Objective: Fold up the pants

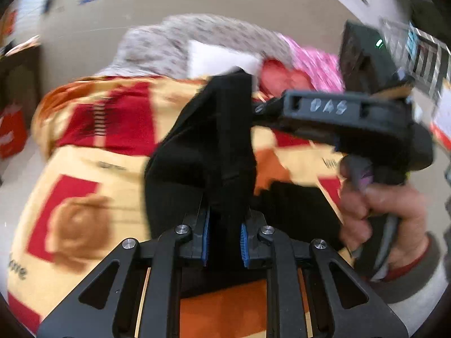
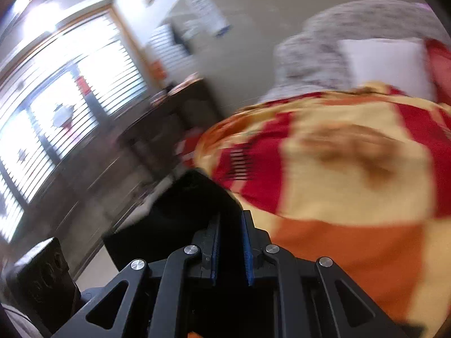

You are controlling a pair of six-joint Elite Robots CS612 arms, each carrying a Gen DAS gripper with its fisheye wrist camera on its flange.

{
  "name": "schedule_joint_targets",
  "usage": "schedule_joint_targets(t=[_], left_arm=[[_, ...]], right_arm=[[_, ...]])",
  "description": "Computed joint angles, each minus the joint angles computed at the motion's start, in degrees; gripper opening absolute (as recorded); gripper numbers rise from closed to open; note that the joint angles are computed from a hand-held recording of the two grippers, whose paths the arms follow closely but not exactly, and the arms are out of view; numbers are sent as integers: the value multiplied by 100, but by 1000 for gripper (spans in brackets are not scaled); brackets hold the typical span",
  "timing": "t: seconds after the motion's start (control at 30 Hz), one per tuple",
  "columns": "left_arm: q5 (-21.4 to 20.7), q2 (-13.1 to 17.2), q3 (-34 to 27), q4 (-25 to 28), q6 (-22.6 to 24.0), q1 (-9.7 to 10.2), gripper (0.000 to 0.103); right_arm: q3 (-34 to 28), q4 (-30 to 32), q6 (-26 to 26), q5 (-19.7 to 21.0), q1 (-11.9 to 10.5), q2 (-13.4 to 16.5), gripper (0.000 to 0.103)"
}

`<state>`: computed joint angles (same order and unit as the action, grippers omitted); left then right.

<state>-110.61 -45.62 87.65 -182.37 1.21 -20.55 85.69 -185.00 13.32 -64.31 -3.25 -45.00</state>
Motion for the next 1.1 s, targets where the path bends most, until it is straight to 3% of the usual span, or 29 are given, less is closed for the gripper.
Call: schedule_joint_targets(t=[0.07,0.13,0.2,0.3,0.33,0.43,0.57,0.77,0.83,0.93,1.1], left_arm=[[-27,46,-25,304,311,-133,16],[-24,97,-77,689,556,-222,16],[167,107,-85,954,670,-301,16],[140,97,-102,995,681,-283,19],[116,55,-90,1090,701,-270,25],[262,-92,-26,1404,776,-245,38],[211,-177,8,1523,672,-124,40],[304,-314,60,1153,407,43,45],[802,-318,63,918,291,23,58],[1614,-225,-59,883,156,-29,60],[1904,-10,-320,1181,-57,27,60]], right_arm=[[417,-163,418,-568,-91,-198,15],[734,-191,797,-703,-222,-317,24],[1002,-423,1195,-449,-345,-349,48],[1186,-917,1787,50,-476,-285,50],[1195,-1034,1944,155,-489,-244,51],[1108,-782,1882,323,-459,-196,56],[1074,-1080,2223,633,-452,-98,60],[1006,-788,2242,585,-431,-95,65],[996,-801,2345,682,-445,-74,66],[993,-741,2303,631,-407,-90,66],[1017,-371,2016,312,-342,-176,66]])
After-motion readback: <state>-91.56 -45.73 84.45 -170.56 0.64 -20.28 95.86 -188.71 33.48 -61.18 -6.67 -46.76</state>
